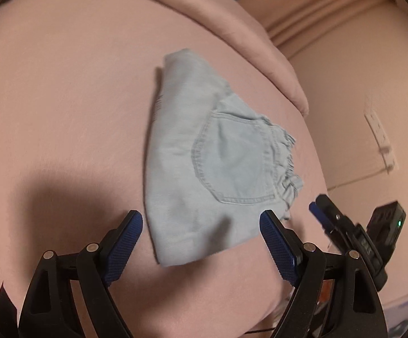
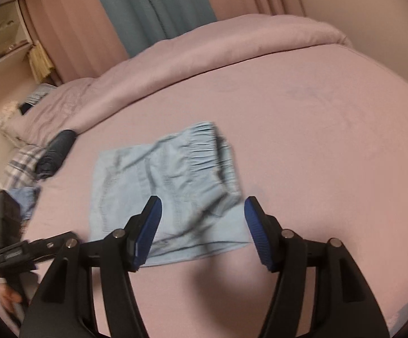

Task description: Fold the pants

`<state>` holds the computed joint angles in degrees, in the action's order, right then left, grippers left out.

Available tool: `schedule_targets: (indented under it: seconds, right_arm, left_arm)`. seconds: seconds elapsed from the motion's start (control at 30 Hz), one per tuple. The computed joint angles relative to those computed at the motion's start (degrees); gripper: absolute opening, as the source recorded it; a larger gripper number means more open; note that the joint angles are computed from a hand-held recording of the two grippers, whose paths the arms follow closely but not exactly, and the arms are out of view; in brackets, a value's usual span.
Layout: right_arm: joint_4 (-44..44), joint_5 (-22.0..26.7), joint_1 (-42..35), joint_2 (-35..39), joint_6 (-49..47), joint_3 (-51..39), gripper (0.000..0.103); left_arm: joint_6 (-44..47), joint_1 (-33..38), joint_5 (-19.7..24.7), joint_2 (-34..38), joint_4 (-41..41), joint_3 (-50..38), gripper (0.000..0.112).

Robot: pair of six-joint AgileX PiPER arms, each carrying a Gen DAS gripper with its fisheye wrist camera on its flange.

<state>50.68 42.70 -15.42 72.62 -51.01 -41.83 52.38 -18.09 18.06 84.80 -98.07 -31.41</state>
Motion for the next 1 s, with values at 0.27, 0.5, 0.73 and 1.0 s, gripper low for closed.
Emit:
schedule_targets:
  seconds: [0.27, 0.5, 0.73, 1.0]
  right_arm:
    - [-0.7, 0.26, 6.2, 0.89, 0.83, 0.35, 0.062]
    - [-0.82, -0.77, 8.94, 2.68, 2.11, -0.91, 0.062]
    - [-2.04, -1.45, 13.58, 4.74, 5.69, -4.34, 0.062]
    - [-5.83, 1.64, 20.45, 16.38, 9.56, -19.11, 0.064]
  left_arm:
    - [-0.7, 1.33, 2.72, 5.19, 2.74, -3.55, 0.084]
    - [-1.7, 2.57, 5.9, 6.49, 6.44, -4.65, 0.08]
    - [-3.74, 4.49, 6.3, 6.06, 9.3, -3.68, 0.046]
    - [6.81, 6.59, 8.66, 5.26, 1.41, -0.18, 0.039]
